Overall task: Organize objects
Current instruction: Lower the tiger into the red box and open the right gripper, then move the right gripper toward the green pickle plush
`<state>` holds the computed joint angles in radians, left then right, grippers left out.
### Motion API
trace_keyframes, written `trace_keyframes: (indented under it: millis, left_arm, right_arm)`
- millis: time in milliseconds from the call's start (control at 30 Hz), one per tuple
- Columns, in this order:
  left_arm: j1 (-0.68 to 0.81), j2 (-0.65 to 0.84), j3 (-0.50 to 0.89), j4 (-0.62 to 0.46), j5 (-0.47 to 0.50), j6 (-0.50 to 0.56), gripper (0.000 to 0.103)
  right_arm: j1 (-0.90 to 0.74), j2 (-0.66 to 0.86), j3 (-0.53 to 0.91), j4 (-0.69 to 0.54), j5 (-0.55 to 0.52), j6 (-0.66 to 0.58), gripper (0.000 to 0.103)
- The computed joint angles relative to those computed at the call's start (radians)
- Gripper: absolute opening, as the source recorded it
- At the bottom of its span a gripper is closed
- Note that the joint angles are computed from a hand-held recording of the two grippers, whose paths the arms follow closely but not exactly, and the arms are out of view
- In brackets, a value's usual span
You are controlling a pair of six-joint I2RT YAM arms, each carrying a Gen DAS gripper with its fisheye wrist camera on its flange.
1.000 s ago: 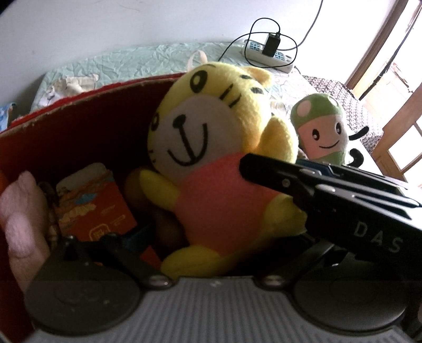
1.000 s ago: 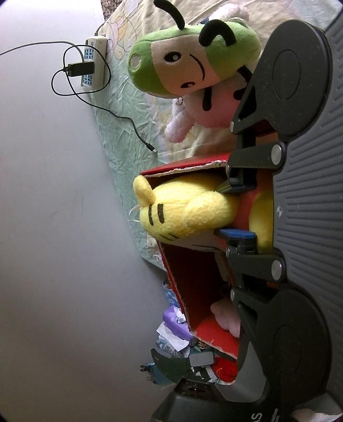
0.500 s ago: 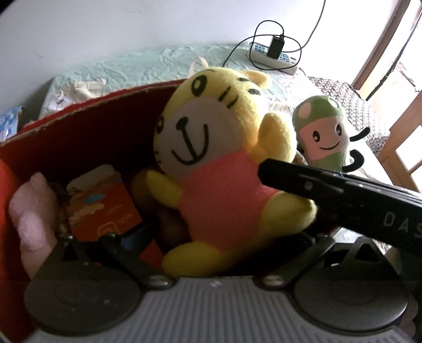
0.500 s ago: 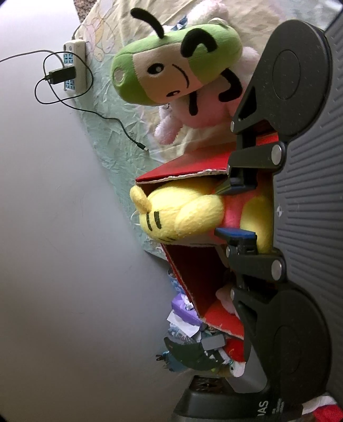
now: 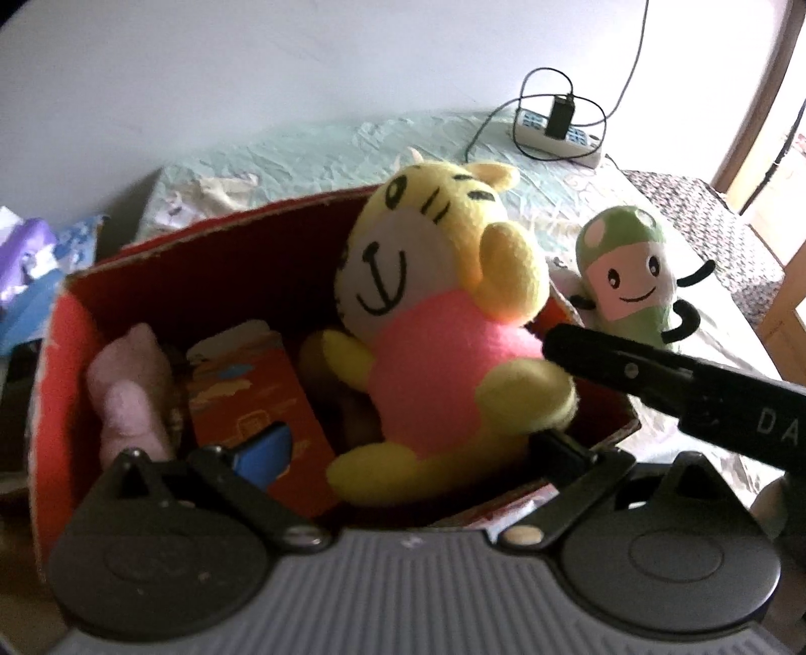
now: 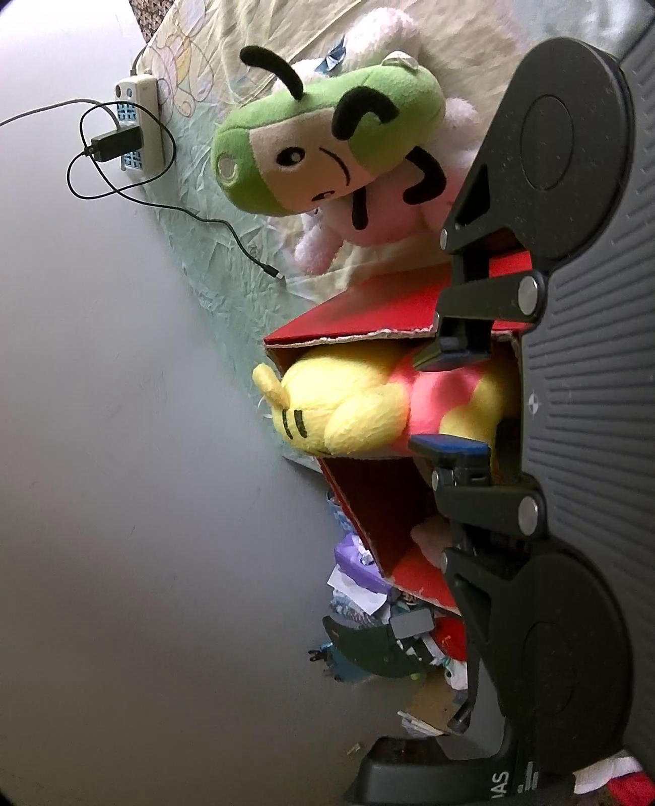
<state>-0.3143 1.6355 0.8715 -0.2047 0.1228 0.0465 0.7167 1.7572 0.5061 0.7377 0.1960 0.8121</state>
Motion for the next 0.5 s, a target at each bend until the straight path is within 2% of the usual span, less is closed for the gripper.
trace_keyframes:
  millis: [267, 500]
  left_arm:
    - [-0.072, -0.075, -0.028, -0.008, -0.081, -0.086, 0.100]
    - [-0.216, -0.098, -0.011, -0.016, -0.205, -0.178, 0.100]
  right_arm:
    - [-0.054, -0.089, -0.084, 0.018, -0.071, -0.043, 0.031]
    - [-0.149, -0.191, -0.171, 0.009, -0.160, -0.089, 0.031]
